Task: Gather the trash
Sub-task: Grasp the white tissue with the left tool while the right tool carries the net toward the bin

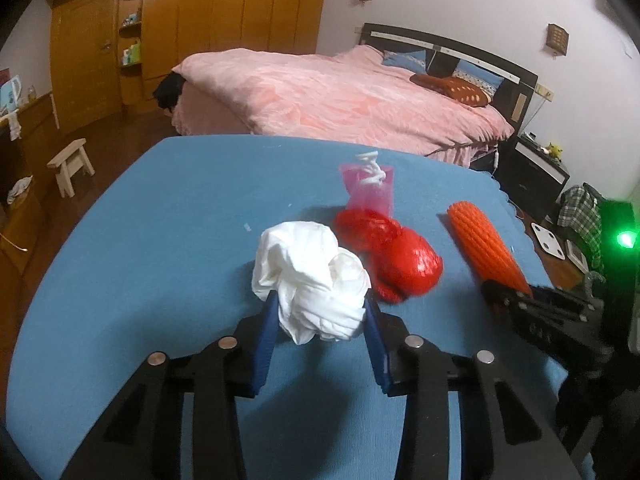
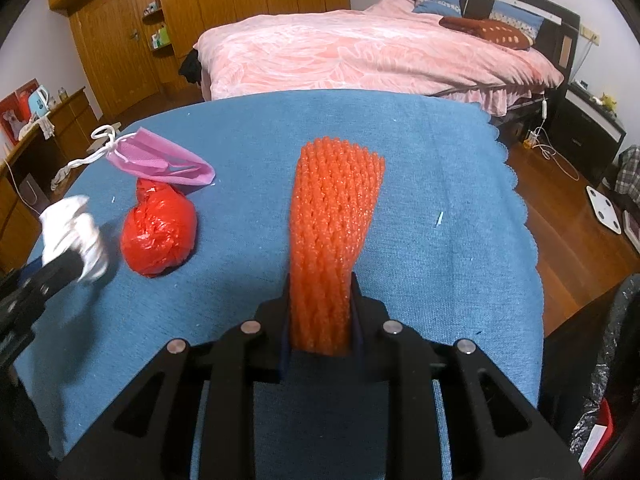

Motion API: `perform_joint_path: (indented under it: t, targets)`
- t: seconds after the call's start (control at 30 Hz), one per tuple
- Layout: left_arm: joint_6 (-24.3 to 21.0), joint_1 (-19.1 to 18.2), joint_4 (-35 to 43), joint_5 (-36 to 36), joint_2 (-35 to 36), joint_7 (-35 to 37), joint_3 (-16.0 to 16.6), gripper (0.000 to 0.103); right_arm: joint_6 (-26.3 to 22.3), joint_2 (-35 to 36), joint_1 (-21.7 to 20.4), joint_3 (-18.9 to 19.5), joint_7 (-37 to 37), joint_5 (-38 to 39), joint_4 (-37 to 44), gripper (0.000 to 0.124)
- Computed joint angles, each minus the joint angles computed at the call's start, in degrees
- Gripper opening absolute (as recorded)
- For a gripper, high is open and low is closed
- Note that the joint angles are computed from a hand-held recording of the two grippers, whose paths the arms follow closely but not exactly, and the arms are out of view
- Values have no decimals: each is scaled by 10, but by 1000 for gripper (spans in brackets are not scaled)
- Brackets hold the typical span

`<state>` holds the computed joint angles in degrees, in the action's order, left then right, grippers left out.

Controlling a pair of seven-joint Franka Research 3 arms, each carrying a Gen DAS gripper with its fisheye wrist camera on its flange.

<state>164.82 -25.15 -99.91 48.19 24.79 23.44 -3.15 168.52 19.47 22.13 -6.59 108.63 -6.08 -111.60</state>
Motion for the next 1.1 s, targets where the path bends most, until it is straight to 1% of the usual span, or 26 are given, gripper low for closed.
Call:
perform_joint_path:
  t: [0.1,0.23,0.33,0.43,0.63,0.87,0.93,1.1]
  targets:
    - [-8,-7,-24,16,-23,-10,3,40,7,-15,0,2,-5,-1,-17,23]
    - [-10,-6,-44,36,-45,-30,-3,40,16,-48,-13,21,-20,19,-51,23]
    - [-18,-7,-46,52,-55,-41,-11,40,24,-83,-27,37,-32,40,-82,23]
    - [-16,-10,-49,74,-64,-61,-16,40,35,-120,-35,42,-36,41,-117,23]
    - [-15,-24,-39,122,-72,-100,-32,40,60,-205,-72,69,-63,73,-197,23]
    - [-6,-42,-6,134,-60,-92,-48,40,86,-310,-123,100,-89,105,-289,23]
    - [-3,-50,5,133,-55,-87,-50,40,87,-337,-129,99,-102,124,-309,23]
    - [5,-70,31,129,-41,-71,-51,40,85,-399,-171,119,-113,136,-356,23]
